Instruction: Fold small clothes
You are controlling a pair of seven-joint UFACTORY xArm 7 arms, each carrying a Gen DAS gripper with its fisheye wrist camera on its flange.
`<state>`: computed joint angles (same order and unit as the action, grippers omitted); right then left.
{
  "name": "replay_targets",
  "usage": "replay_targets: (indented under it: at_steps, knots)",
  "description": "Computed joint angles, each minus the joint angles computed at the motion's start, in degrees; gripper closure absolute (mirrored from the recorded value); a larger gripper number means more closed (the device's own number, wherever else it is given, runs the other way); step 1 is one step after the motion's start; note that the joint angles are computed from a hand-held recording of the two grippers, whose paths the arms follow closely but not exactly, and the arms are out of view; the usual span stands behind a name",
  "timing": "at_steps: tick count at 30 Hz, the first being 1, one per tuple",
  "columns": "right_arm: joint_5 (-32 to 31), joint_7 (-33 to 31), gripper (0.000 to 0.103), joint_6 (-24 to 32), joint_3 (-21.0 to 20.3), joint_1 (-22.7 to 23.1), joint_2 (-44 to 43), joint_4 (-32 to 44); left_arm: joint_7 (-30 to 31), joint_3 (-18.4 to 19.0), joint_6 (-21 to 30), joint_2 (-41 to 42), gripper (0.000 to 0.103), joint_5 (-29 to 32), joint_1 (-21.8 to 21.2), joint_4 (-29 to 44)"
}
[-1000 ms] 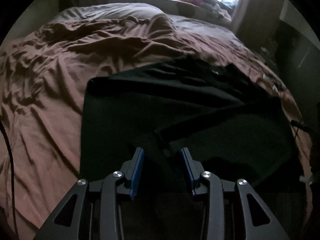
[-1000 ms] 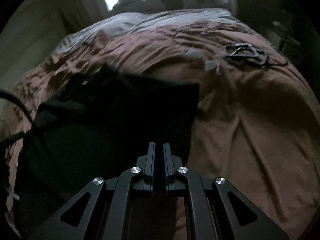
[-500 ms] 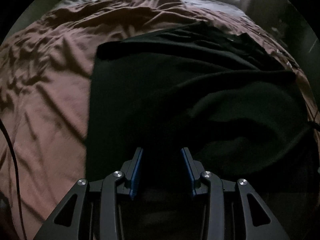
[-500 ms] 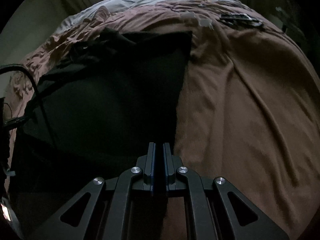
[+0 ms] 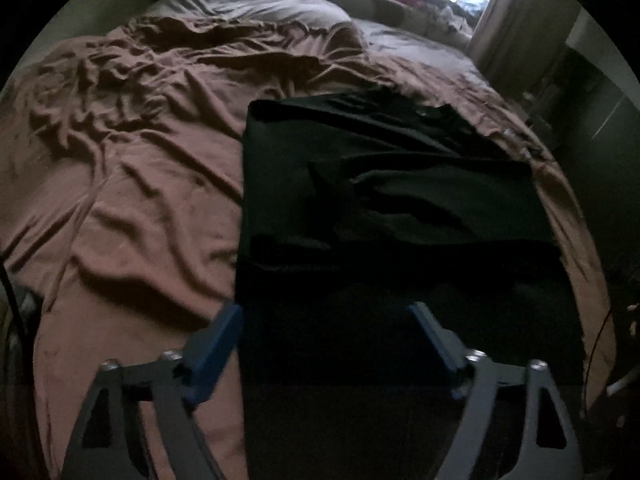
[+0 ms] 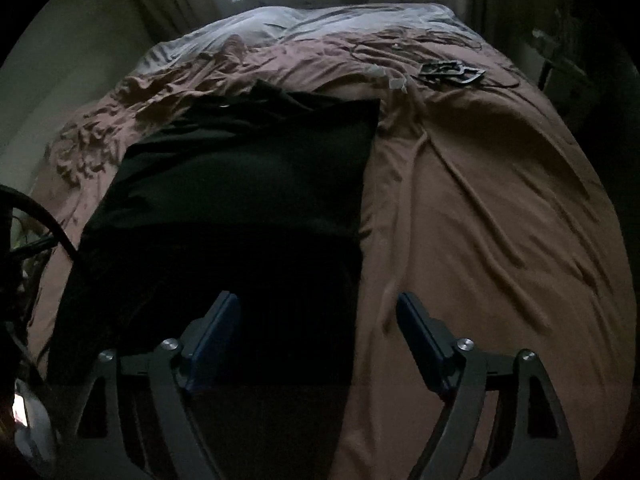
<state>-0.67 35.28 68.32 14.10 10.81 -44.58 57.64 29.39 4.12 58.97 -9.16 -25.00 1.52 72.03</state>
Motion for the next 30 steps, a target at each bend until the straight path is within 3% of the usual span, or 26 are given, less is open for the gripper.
replay_targets:
  at_steps: [4, 15, 24, 26, 30]
  knots:
    - [1.24, 2.62, 0.020, 6.66, 1.92, 0.73, -3.67, 2.89, 0.90, 1.33, 1.60, -7.57, 0.007, -0.74, 0.29, -4.67]
    - [5.06, 7.81, 0.019, 16.91, 7.00, 2.31, -14.60, 5.87, 1.37, 7.39, 8.62, -25.30, 0.007, 1.41, 1.42, -17.13]
    - [5.55, 12.11, 0.013, 27.77, 14.04, -1.86, -19.70, 11.12, 0.92, 11.61, 12.93, -34.33, 0.007, 2.70, 3.34, -23.95]
    - [6.21, 13.12, 0.008, 28.78, 15.84, -3.02, -20.55, 12.63, 1.13, 12.46, 13.25, -36.18, 0.007, 2.94, 3.86, -25.55]
    - [9.28, 15.59, 0.007, 28.99, 17.40, -3.70, -23.98, 11.62, 1.44, 14.22, 13.60, -38.80, 0.009, 3.29, 5.13, -28.73]
